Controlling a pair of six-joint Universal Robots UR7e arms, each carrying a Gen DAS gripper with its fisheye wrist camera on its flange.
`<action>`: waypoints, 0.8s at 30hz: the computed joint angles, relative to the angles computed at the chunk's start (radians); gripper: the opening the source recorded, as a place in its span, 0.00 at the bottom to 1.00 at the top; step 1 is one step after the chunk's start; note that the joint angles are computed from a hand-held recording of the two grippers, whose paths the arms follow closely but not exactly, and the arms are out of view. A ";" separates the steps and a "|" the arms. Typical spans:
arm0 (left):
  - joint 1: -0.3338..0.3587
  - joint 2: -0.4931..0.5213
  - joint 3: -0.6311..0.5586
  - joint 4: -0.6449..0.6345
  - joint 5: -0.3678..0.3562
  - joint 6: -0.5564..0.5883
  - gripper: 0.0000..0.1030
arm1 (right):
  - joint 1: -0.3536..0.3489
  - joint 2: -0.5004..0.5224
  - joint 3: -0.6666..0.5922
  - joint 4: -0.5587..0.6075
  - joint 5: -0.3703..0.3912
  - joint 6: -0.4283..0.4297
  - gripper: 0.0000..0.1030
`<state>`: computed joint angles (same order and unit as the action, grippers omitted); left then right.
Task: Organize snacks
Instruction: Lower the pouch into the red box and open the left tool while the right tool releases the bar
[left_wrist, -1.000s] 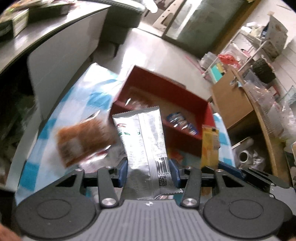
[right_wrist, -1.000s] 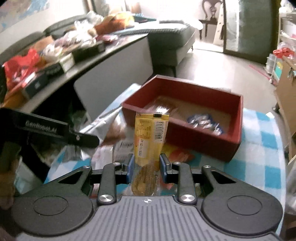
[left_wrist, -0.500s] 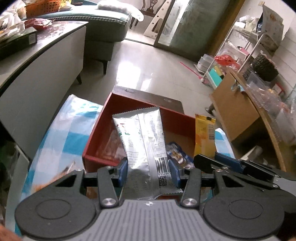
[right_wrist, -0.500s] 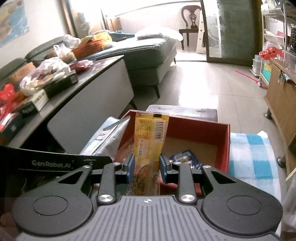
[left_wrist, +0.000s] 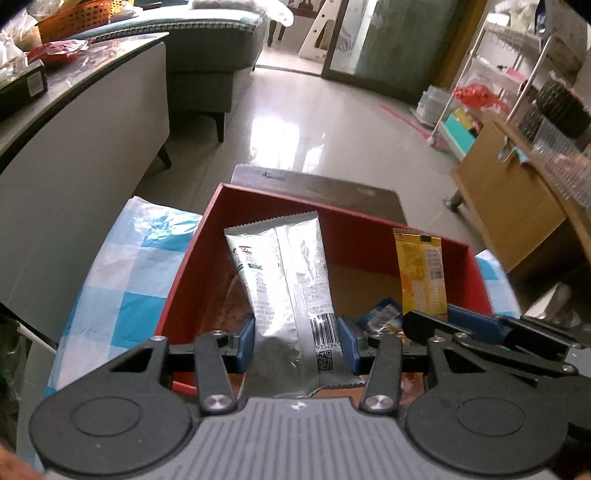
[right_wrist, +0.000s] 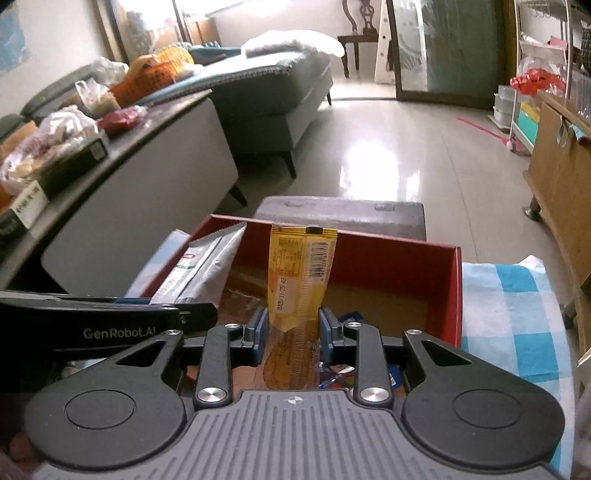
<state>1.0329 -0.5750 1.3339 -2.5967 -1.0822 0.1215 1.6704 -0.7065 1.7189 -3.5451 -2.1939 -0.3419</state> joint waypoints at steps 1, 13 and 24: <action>0.001 0.006 -0.004 0.002 0.006 0.001 0.40 | -0.003 0.003 -0.007 0.009 -0.001 0.001 0.35; 0.003 0.039 -0.029 0.032 0.076 0.016 0.42 | -0.026 0.037 -0.058 0.106 -0.084 0.015 0.49; -0.016 -0.015 0.052 -0.048 0.096 0.049 0.47 | 0.013 0.022 -0.027 0.048 -0.120 -0.005 0.66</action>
